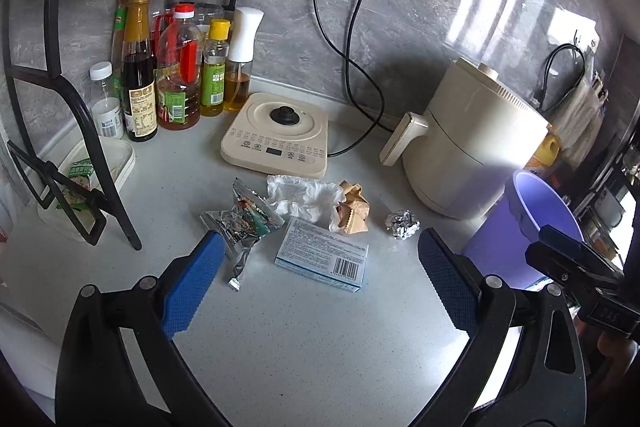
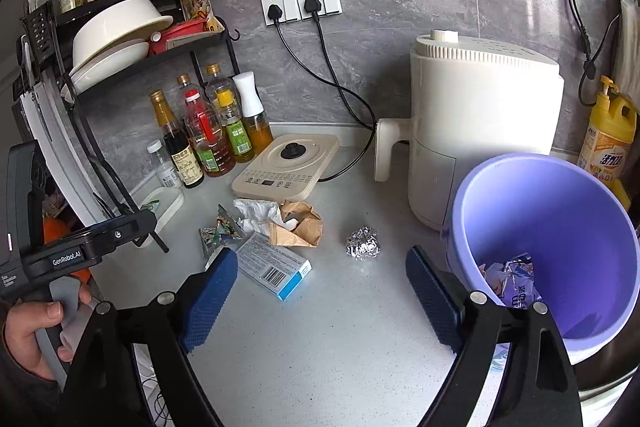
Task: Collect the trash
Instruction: 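Move both open tools back over the remaining counter trash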
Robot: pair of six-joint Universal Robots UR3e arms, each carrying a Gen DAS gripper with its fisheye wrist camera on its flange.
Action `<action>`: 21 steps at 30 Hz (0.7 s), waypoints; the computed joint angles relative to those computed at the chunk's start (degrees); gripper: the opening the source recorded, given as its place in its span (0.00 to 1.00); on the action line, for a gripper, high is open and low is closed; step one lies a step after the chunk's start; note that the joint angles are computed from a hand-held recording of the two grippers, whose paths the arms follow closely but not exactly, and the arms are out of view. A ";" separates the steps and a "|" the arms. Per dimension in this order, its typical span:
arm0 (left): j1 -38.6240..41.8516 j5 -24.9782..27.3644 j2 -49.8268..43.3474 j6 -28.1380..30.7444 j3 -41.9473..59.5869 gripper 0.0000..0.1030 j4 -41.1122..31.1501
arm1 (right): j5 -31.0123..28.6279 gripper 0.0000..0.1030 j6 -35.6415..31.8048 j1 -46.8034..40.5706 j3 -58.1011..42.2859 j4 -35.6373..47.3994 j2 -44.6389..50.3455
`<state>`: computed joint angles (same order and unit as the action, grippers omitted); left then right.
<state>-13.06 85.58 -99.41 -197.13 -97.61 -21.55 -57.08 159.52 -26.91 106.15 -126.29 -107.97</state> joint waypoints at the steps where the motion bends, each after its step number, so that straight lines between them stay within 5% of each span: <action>1: 0.48 -0.44 -0.15 0.30 -0.64 0.93 0.50 | -0.93 0.77 0.54 1.18 -0.28 -0.56 1.02; 9: 4.42 -4.80 -4.30 2.48 -2.07 0.80 2.06 | -6.79 0.72 3.81 8.05 -2.26 -2.95 7.05; 21: 7.11 -4.79 -16.84 3.66 9.06 0.81 -1.41 | -11.37 0.69 7.25 14.11 -10.01 -6.28 20.16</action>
